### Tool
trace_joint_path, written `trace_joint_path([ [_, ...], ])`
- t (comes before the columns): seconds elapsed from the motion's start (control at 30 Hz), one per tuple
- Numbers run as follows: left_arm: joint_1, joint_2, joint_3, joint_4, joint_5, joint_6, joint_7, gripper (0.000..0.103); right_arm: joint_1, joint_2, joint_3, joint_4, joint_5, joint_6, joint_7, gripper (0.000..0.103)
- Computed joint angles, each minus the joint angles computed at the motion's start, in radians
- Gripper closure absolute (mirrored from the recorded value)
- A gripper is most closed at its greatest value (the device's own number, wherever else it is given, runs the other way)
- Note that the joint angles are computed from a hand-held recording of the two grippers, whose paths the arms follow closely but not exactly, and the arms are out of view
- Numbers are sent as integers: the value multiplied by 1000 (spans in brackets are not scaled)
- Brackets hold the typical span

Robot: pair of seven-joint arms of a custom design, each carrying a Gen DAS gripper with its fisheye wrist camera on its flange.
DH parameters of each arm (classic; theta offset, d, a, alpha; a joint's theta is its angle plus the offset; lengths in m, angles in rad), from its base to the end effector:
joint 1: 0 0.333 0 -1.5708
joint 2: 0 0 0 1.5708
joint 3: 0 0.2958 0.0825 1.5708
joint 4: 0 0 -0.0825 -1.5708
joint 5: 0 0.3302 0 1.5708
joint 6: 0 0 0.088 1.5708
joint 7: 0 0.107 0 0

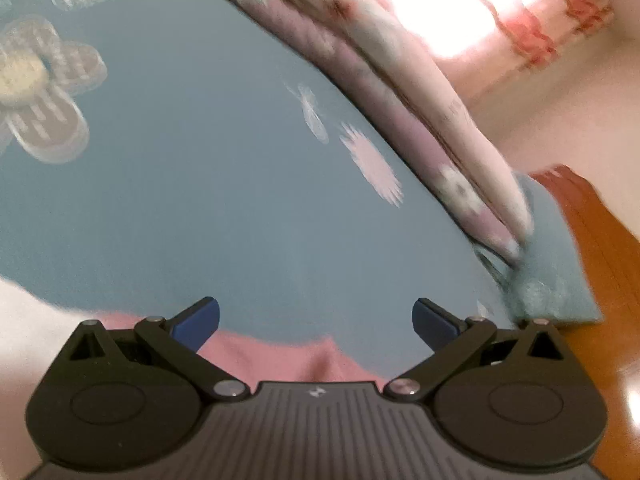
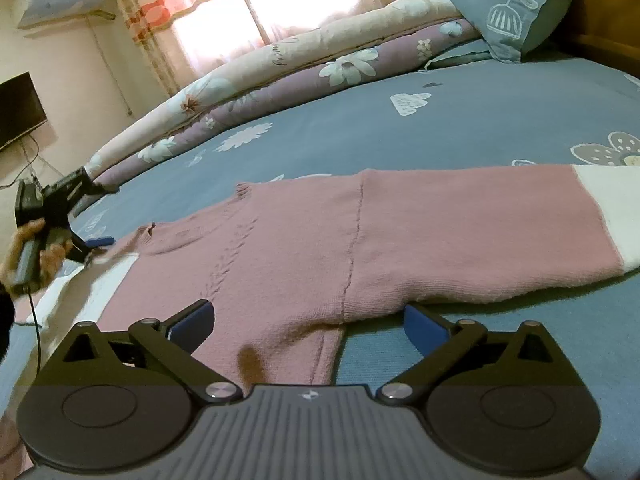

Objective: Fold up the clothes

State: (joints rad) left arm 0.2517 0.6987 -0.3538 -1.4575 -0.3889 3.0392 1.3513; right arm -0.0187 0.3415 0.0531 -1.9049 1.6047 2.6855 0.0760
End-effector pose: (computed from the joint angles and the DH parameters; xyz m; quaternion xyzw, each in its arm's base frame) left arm 0.7084 0.0286 0.4018 -0.8013 0.3847 -0.4481 0.0957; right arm 0.5913 -0.0138 0.3565 -0.6616 0.5772 -0.1219 0.4630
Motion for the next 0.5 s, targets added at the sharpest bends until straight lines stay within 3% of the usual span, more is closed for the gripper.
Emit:
trace_joint_path([
  [0.03, -24, -22, 34, -12, -53, 0, 22, 1, 1, 0, 0, 0, 0, 2, -2, 0],
  [0.07, -25, -44, 33, -29, -162, 4, 114, 1, 1, 0, 0, 0, 1, 2, -2, 0],
  [0.1, 1, -67, -3, -52, -309, 11, 274, 1, 0, 0, 0, 0, 2, 0, -1, 0],
  [0.13, 57, -90, -74, -100, -385, 47, 369, 1, -1, -1, 0, -1, 3, -1, 1, 0],
  [0.17, 107, -102, -127, -134, -391, 56, 395, 1, -1, -2, 0, -2, 4, -2, 3, 0],
  [0.2, 189, -97, -214, -168, -337, 64, 378, 1, -1, -2, 0, -2, 4, -2, 4, 0],
  [0.27, 333, -59, -362, -224, -175, 86, 267, 1, 2, -3, 0, -4, 7, 3, -3, 0],
  [0.33, 406, -3, -457, -234, -174, 126, 307, 1, 6, -3, 1, -5, 10, 11, -15, 0],
  [0.4, 414, 40, -489, -225, -159, 201, 314, 1, 10, -3, 1, -5, 15, 20, -30, 0],
  [0.43, 399, 50, -478, -212, -151, 219, 296, 1, 11, -1, 1, -4, 15, 22, -36, 0],
  [0.5, 332, 22, -390, -195, -138, 215, 236, 1, 13, -1, 1, -3, 15, 25, -43, 0],
])
